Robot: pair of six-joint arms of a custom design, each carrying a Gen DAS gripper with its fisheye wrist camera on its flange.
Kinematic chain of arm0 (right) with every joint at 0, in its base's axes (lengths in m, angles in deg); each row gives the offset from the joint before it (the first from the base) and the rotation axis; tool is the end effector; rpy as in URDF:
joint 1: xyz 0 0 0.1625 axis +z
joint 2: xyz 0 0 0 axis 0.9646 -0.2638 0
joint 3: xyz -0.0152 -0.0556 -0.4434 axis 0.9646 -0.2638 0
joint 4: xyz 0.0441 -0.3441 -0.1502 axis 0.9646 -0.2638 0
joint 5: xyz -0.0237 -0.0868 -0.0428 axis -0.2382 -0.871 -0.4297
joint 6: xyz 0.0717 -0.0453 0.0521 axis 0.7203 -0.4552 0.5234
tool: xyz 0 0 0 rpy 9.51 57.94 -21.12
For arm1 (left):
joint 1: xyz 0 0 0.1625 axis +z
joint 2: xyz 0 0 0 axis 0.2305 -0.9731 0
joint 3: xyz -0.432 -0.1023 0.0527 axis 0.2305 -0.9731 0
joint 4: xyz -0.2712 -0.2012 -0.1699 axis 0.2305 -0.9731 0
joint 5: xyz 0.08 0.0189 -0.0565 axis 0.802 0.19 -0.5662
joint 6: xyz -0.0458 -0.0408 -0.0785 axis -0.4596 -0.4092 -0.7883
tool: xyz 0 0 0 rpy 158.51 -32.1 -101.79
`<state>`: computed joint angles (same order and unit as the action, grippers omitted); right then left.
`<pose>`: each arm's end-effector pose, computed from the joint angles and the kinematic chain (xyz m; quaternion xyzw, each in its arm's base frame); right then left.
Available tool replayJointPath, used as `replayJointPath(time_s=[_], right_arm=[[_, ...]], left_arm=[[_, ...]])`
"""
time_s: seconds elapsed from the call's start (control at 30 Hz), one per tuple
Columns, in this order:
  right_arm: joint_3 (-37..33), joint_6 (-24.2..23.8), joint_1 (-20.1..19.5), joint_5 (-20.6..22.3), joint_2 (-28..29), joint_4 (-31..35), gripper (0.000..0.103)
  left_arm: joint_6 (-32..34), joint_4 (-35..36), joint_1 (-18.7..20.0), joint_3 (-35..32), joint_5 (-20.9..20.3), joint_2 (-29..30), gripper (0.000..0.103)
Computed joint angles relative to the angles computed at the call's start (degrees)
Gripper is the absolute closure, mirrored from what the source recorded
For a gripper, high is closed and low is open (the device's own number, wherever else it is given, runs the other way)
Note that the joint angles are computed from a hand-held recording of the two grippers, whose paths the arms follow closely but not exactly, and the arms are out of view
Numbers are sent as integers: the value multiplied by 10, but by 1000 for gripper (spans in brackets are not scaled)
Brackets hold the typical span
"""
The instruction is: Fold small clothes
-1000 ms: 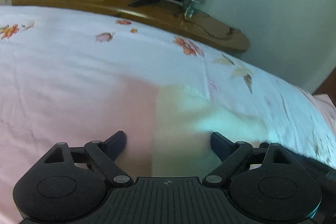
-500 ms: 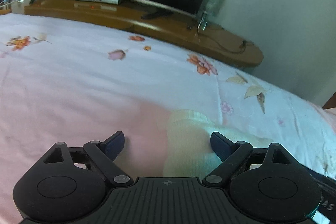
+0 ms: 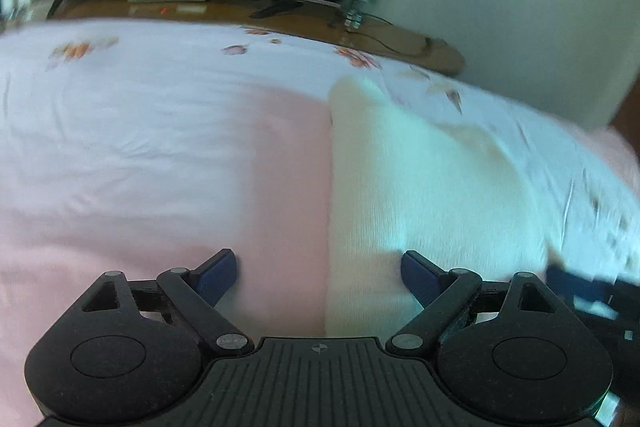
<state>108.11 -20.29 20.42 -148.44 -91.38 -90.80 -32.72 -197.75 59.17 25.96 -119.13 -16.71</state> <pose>0.1691 -0.8282 0.0090 0.3015 -0.8446 0.3182 0.3075 -0.0509 -0.8342 0.1385 0.0262 0.8735 -0.3785 0.3051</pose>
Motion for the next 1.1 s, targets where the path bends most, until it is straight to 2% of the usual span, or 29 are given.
replayJointPath(time_s=[0.03,0.07,0.13,0.23,0.33,0.4,0.57,0.6,0.67,0.73,0.83,0.93,1.03,1.1], right_arm=[[-1,-1,-3,-2,3,-13,59],[-3,22,-6,-4,1,-5,54],[-4,71,-4,-13,-7,15,55],[54,48,5,-3,-32,-30,60],[138,26,12,14,-68,-84,60],[185,21,14,22,-85,-112,62],[227,30,12,30,-94,-118,74],[226,31,10,26,-93,-115,74],[224,11,7,-9,-84,-120,75],[237,23,-4,8,-90,-132,75],[240,37,3,-10,-95,-127,75],[257,53,4,0,-103,-143,72],[253,45,-1,-5,-97,-139,71],[253,63,3,-7,-104,-125,71]], left_arm=[[-2,15,-2,1,0,-3,14],[1,21,-5,7,-5,-7,14],[-1,16,-11,35,-7,-22,14],[-5,-26,-19,99,-11,-52,14],[-3,-62,-24,155,-6,-76,14],[-7,-61,-24,176,-2,-84,14],[-2,-70,-26,192,7,-80,14],[-3,-71,-26,192,7,-80,14],[-10,-68,-28,196,8,-82,14],[-6,-69,-28,199,8,-82,14],[-14,-57,-30,200,7,-85,14],[-18,-48,-30,198,3,-85,14],[-13,-46,-29,194,4,-83,14],[-24,-31,-29,191,1,-87,14]])
